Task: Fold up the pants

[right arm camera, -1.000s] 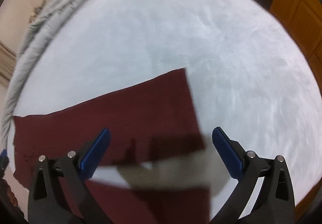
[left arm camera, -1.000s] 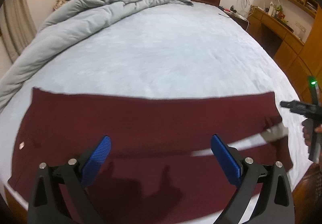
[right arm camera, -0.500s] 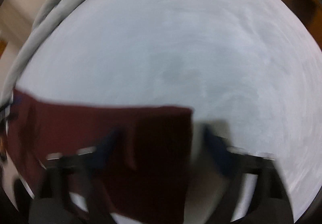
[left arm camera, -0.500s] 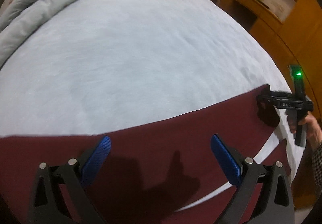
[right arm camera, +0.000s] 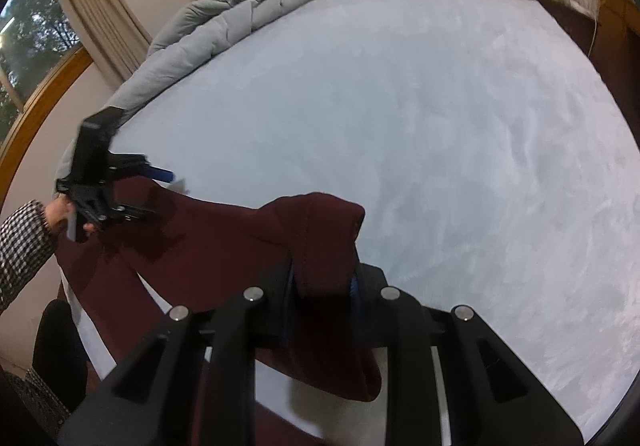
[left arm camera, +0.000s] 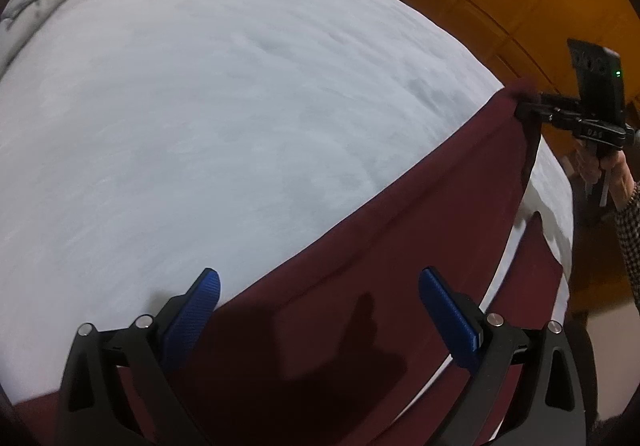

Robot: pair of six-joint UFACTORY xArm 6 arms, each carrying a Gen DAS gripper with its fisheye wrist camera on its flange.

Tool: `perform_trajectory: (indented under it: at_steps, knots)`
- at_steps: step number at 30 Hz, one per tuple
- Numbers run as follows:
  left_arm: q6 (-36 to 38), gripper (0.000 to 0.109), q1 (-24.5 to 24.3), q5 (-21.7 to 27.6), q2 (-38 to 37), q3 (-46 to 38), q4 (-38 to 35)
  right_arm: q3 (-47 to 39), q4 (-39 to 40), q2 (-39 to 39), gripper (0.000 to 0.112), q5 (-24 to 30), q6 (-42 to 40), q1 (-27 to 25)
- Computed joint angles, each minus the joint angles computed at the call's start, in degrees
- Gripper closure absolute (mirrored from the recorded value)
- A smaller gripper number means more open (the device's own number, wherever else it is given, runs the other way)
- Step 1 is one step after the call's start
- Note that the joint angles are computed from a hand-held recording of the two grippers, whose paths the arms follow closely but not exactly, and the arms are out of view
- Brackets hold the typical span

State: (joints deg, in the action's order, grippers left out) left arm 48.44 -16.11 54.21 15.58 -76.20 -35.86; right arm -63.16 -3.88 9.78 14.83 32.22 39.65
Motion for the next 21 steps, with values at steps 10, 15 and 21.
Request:
perform_trajectory:
  at_steps: [10, 15, 21]
  knots:
    - [1.34, 0.011, -0.46, 11.65, 7.19, -9.36, 3.25, 0.57, -3.81, -1.35, 0.091, -2.42, 3.0, 0.15]
    - [-1.75, 0.089, -0.51, 9.6, 4.51, -6.33, 7.22, 0.62, -7.27, -1.69, 0.091, -3.62, 7.11, 0.05]
    - [-3.91, 0.096, -2.49, -7.58, -13.96, 12.3, 6.47, 3.99, -28.78, -5.42, 0.091, -3.41, 29.29, 0.31]
